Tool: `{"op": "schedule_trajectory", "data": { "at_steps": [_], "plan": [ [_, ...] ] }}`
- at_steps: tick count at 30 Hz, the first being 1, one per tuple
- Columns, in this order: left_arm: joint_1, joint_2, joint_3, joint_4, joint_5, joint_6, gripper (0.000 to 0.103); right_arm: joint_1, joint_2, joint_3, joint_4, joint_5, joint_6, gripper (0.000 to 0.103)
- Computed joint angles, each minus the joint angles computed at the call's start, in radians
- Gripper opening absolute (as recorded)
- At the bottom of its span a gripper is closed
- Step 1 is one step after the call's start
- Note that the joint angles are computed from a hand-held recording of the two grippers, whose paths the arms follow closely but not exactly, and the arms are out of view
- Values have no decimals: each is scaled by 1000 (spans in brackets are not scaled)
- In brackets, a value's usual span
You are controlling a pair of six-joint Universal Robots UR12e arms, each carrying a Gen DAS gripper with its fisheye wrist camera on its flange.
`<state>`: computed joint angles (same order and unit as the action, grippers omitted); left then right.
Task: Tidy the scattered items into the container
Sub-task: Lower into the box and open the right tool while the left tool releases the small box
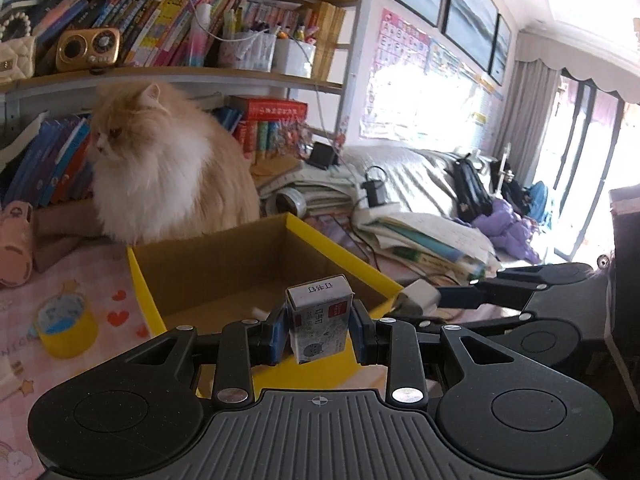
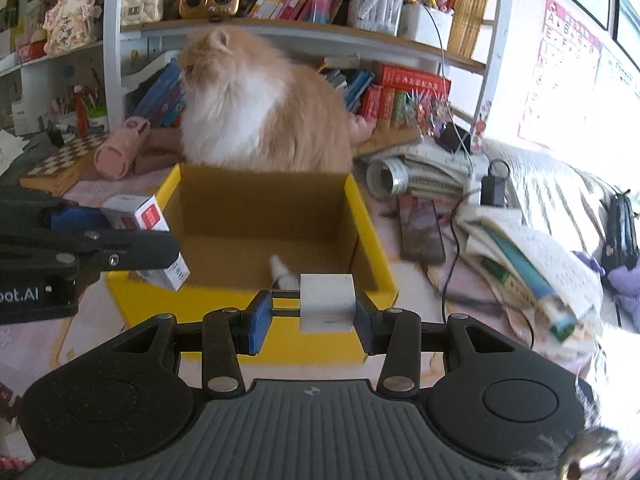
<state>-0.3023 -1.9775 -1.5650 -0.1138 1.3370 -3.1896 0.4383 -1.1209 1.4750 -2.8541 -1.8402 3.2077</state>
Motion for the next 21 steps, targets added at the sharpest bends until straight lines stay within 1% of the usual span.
{"op": "schedule_trajectory", "data": {
  "at_steps": [6,11,16,19,21],
  "plan": [
    [-15,-40,64,-42,92,-21,30,-39,36,-54,9,87,-58,41],
    [-32,-79,127,-132,173,-6,30,-71,76,-116,46,182,-101,41],
    [-45,-111,180,-222,235,-3,30,-94,124,-197,126,286,-115,41],
    [-46,-126,206,-276,262,-29,30,-107,158,-258,190,352,-116,41],
    [-45,-133,219,-301,274,-42,30,-112,180,-298,229,381,-115,41]
  ]
}}
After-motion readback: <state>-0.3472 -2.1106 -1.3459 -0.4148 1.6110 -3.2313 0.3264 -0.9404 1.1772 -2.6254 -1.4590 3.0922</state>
